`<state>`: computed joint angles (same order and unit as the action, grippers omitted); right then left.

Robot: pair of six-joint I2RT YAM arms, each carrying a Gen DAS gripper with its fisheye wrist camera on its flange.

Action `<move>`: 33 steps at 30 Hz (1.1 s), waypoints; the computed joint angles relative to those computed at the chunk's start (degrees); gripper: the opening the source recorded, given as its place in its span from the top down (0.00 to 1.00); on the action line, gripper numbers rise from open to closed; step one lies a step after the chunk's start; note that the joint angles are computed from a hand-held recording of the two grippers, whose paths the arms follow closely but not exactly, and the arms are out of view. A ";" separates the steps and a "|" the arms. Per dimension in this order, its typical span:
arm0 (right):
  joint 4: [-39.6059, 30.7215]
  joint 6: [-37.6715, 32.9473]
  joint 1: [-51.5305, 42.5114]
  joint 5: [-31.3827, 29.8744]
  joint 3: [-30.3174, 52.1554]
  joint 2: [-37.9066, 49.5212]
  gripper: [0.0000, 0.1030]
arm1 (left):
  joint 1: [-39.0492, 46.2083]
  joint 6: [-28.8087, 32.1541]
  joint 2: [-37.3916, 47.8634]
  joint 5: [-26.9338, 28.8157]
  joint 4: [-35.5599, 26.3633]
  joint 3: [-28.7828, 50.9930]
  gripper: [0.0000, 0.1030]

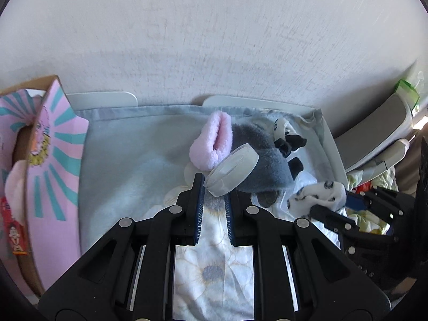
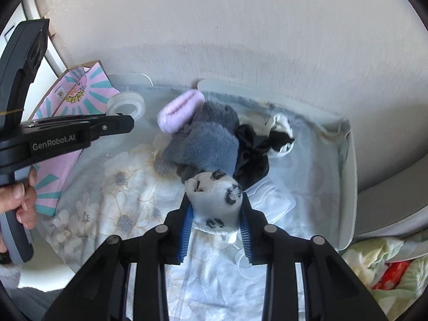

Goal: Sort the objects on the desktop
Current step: 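Carry tape roll with left tool while right tool carries sock into cardboard box, open both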

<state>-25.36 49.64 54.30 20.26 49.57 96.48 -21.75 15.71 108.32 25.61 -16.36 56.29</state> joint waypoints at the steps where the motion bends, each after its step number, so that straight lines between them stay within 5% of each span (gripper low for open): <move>1: -0.97 -0.55 -0.29 -0.09 0.89 -0.31 0.71 | 0.60 0.70 -0.69 0.34 -1.08 0.28 0.88; 18: -10.00 -11.30 -3.21 1.19 24.37 4.69 0.71 | 14.43 11.90 -6.47 5.44 -18.06 9.94 0.88; 33: -21.39 -23.54 -1.68 -4.47 65.27 29.21 0.71 | 28.64 17.54 -1.86 9.00 -28.73 21.86 0.88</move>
<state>-46.75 26.10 52.63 15.78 114.83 125.69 6.89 33.25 106.46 34.61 -45.09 78.15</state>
